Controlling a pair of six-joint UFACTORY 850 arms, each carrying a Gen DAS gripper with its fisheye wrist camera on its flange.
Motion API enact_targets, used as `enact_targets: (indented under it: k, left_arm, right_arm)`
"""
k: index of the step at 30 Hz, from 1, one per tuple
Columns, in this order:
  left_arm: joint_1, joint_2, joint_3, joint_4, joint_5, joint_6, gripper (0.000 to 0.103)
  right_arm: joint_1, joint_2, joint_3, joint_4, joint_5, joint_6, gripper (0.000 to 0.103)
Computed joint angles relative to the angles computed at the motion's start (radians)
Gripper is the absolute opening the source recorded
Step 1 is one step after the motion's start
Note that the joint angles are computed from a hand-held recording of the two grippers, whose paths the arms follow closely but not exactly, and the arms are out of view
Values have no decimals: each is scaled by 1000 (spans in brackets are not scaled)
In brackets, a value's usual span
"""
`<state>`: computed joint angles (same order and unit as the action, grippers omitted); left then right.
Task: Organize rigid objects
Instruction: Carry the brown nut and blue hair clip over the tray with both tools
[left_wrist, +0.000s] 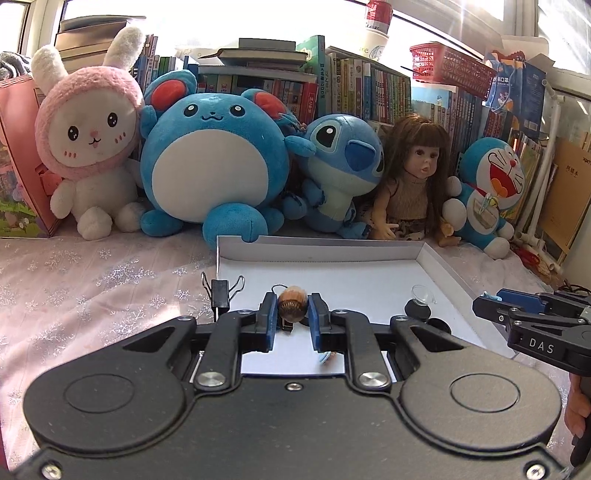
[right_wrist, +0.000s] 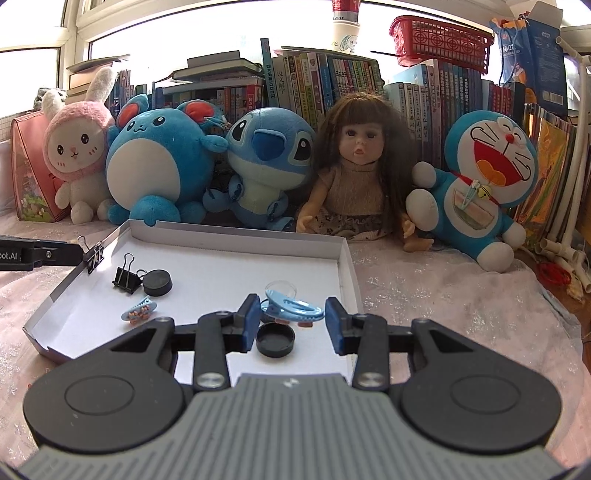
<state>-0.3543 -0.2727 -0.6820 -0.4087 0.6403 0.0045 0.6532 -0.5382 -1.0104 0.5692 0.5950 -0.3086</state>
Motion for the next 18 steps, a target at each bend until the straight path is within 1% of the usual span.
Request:
enact_targets:
  k: [5,8,13,18]
  left_arm:
    - [29,-47,-60,25,-7,-11,18]
    - [45,-76,-98,45,-17,-16,18]
    - [66,-123,-162,70,-54,-23,18]
    - [72,-179,-231,31,-105,24,18]
  right_arm:
    - [-37,-27,-63,-30,-59,15,44]
    - [-50,-57,-114,-8,-96,-20,44]
    - [-67,-112,-203,12,-166,-56,44]
    - [-79,-167,-293,75,-246,-128,44]
